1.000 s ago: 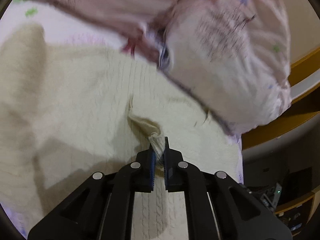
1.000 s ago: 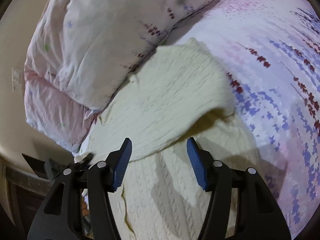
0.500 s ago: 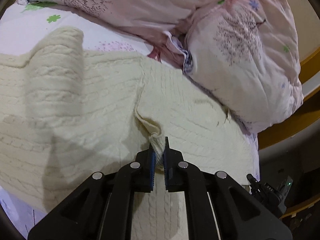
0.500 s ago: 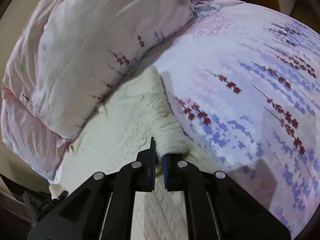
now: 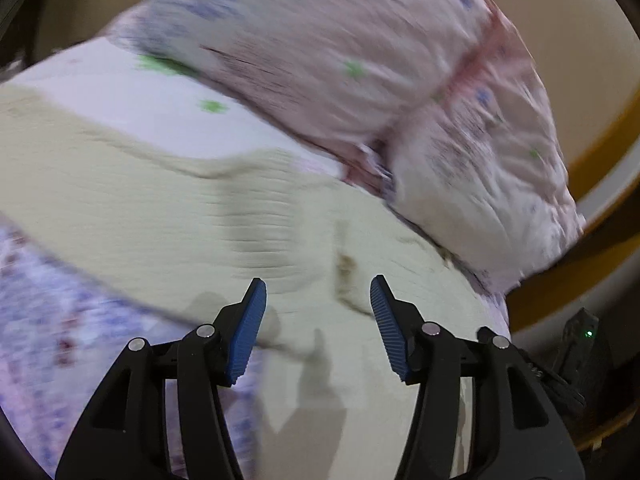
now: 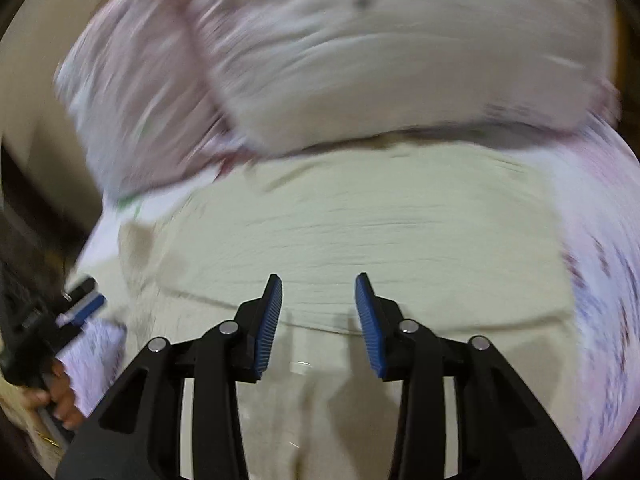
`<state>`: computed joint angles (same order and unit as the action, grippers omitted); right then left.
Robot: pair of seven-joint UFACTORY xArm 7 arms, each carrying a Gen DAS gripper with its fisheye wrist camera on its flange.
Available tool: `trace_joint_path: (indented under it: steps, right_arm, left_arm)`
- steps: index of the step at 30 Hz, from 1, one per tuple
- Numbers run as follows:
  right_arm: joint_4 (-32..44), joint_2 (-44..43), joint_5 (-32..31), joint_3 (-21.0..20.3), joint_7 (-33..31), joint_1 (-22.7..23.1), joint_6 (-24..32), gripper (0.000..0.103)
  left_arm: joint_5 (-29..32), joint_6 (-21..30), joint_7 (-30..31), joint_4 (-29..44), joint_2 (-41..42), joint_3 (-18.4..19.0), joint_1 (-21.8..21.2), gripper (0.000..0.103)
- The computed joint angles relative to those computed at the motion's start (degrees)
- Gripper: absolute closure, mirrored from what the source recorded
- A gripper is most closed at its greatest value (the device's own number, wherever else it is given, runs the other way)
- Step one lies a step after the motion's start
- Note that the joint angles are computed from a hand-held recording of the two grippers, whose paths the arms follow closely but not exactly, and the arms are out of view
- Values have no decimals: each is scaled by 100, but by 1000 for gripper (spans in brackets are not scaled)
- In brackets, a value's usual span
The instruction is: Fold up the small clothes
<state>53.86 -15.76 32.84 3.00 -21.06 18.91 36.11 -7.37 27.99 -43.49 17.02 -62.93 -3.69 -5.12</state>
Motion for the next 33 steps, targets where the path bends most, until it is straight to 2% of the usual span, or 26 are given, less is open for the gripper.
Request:
trace_joint_path:
  steps: [3,6,10,12,14,16,18,20,24,26,32,33]
  right_arm:
    - [200,350,-443,358,114,141,-206,70]
    - [322,644,-961,636,541,230,-532,70]
    - [479,1002,-1754,776,1041,264,-555,69]
    - [278,904,-2123,843,1035,252,-834,68]
    - [272,817,-1702,669,827,367,-665,65]
    - [321,726,-825,421,372,429,-326,62]
    - [324,669,-437,342,205,396,-182,61]
    - [309,605,-205,296,94,345,-59,59]
    - [220,460,182,194,-172,262,202,58]
    - [199,402,330,153,-260,221,304,57]
    - [116,220,677,20,-553,83,461,54]
    - [94,185,708,-1,-587,58,461,54]
  left_arm:
    - [92,674,-199,-306,-929,86,422,47]
    - [196,1269,-284,-541,-1679,225,781,47]
    - [229,1651,-346,-712,-2117,393,1097,47]
    - [220,1749,-394,-775,-2246,485,1266,47]
    - [228,1794,-473,-851,-2386,579,1519,47]
    - [241,1806,-526,-915,-2483,690,1761,47]
    - [232,1781,-559,-975,-2528,800,1961,47]
    - [202,1692,-594,-1046,-2487,954,2182,47]
    - [-84,1146,-581,-1246,-2379,1402,2498,48]
    - [-201,988,-556,-1240,-2222,1512,2650,51]
    - [-476,642,-274,-1216,-1788,1822,2989,73]
    - [-480,674,-225,-1180,-1737,1794,3028,85]
